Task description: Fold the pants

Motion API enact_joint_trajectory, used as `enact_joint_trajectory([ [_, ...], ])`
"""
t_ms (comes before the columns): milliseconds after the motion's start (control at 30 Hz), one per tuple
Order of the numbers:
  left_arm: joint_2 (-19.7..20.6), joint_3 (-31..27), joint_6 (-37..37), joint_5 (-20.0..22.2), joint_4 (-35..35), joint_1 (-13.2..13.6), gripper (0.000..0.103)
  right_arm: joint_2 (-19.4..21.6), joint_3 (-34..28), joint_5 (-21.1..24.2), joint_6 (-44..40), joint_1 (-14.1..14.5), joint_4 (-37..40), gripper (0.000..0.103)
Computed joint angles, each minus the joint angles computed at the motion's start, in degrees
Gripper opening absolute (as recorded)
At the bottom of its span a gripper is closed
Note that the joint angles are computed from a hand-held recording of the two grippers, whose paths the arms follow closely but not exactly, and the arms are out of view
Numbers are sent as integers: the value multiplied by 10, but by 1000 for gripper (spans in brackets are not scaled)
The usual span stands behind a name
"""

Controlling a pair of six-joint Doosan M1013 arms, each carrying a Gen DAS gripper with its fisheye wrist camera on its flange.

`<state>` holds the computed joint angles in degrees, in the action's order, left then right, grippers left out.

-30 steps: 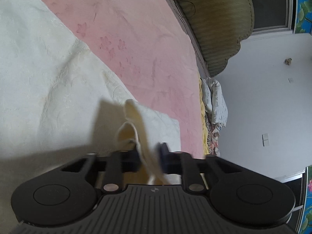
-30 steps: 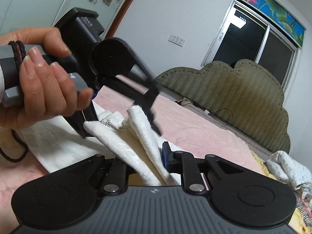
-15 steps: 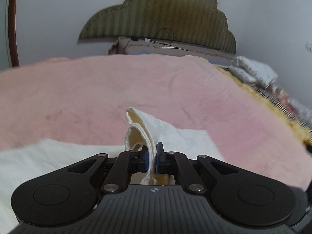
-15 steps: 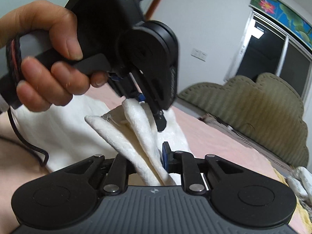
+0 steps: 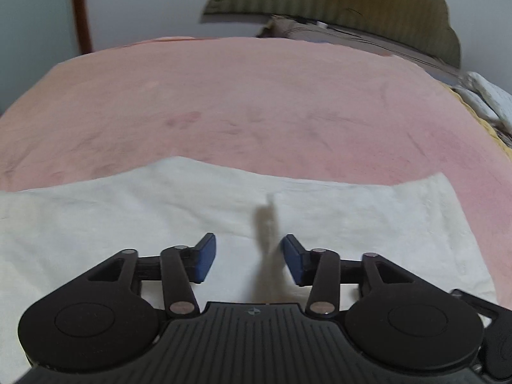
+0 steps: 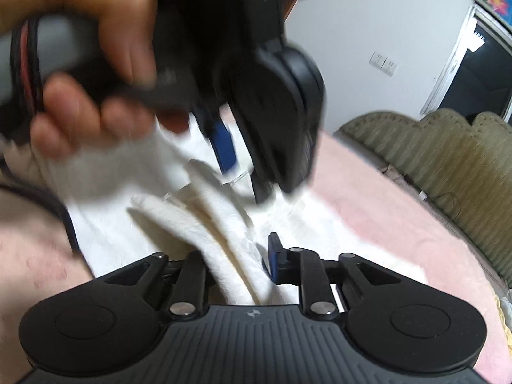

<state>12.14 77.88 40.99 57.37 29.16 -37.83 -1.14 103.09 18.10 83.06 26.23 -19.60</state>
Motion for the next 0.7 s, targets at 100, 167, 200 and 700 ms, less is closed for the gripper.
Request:
enact_joint_trajectory([
  [100,-5,-1,-63,78,95,-12,64,-6,7,2,55,11,-56,35],
  [167,-5,0,-92,133,173,-25,69,-11,13,-8,51,11,-49,46],
  [200,-1,-4,-101,153,203,-31,72,-14,15,-15,28,8,-23,46],
  [700,-3,8,-64,6,142,-52,85,-25,10,21,-171,14,193,30],
])
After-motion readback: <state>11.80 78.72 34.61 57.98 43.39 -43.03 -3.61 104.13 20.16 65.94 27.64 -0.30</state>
